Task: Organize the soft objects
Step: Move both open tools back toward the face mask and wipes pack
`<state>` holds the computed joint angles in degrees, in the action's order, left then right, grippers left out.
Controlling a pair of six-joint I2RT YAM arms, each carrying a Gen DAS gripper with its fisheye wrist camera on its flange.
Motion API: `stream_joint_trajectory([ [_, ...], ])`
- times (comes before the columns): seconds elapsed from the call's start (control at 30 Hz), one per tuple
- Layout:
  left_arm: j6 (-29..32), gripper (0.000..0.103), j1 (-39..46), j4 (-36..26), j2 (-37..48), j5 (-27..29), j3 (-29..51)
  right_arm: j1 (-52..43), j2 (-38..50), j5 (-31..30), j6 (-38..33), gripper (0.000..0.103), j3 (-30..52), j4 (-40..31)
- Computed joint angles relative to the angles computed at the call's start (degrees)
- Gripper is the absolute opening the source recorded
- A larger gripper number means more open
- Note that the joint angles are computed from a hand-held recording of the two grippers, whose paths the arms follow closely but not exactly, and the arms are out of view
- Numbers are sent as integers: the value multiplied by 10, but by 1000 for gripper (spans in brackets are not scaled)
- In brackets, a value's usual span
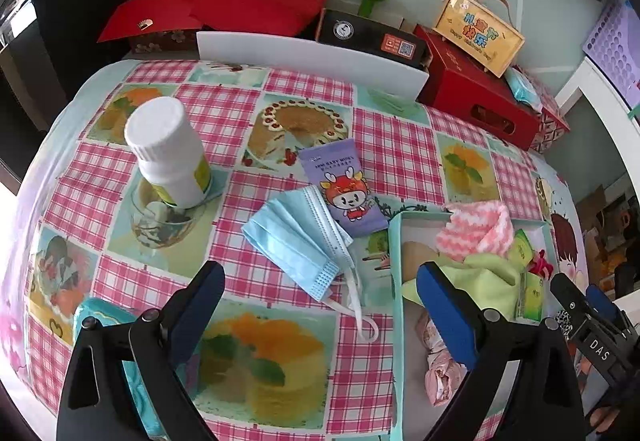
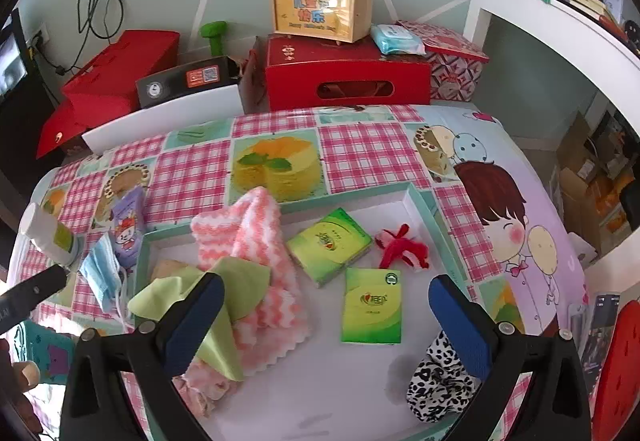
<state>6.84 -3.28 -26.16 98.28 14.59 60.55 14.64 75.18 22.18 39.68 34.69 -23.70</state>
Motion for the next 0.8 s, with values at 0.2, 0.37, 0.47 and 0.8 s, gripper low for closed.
stream_joint_trajectory([
  [0.2,1,97,36,-1,3,-8,13,40,20,3,2,103,20,4],
  [0.37,-4,97,76,1,14,-13,30,79,57,8,2,103,47,4],
  [0.47,-4,97,96,0,23,-16,41,97,72,5,2,103,58,10],
  [0.8,-16,97,135,6,46,15,62,149,136,-29,-13,103,99,55],
])
